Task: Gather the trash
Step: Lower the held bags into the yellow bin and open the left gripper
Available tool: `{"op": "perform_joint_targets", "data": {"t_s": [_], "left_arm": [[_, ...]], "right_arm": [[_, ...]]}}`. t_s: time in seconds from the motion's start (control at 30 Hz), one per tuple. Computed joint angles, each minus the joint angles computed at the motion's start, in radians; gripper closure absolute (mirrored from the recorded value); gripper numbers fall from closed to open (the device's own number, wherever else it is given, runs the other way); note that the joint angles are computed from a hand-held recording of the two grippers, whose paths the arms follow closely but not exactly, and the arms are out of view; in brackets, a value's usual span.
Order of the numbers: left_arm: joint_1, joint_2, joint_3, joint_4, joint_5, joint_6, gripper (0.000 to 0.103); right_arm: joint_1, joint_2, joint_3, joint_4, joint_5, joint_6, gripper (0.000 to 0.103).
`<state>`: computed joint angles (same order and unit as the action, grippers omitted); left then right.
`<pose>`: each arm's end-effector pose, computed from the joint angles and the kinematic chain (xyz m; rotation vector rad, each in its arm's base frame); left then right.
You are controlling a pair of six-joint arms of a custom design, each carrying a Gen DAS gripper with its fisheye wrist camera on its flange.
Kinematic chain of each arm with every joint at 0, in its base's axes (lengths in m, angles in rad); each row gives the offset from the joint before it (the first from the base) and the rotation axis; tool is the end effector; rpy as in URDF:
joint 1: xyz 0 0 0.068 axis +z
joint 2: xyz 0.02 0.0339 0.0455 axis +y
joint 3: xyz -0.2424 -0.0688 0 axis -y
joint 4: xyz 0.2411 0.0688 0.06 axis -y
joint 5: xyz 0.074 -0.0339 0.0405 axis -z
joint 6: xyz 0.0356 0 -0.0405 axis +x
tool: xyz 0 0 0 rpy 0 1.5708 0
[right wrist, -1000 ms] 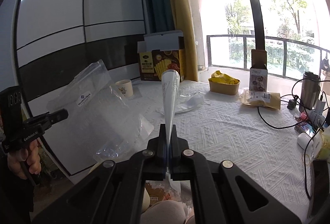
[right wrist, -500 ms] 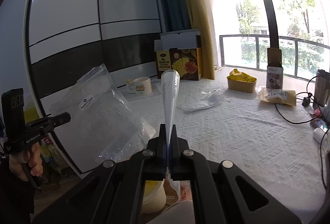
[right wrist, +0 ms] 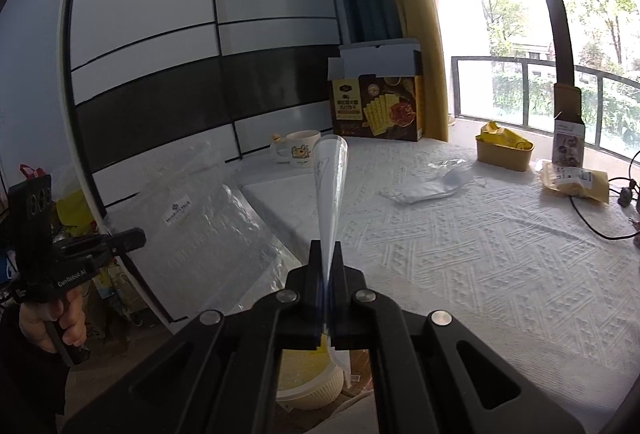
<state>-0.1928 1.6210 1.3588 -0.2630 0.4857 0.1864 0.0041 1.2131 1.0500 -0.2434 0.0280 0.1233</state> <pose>0.3618 -0.0876 0.2982 0.6732 1.9564 -0.5112 0.2834 0.0002 0.3173 0.1360 1.9729 0.0552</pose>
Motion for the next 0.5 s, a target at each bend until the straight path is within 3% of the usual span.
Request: {"op": "perform_joint_targets", "data": {"t_s": [0.1,0.3,0.5], "left_arm": [[-0.021,0.043,-0.002,0.02,-0.058,0.01,0.102],[-0.064,0.201,0.034,0.01,-0.075,0.034,0.102],[-0.092,0.346,0.077,0.046,-0.091,-0.038,0.102]], "right_arm": [[0.012,0.031,0.013,0.008,0.002,-0.009,0.101],[0.007,0.083,0.028,0.015,-0.005,-0.011,0.101],[-0.031,0.103,0.019,0.016,-0.029,-0.027,0.101]]}}
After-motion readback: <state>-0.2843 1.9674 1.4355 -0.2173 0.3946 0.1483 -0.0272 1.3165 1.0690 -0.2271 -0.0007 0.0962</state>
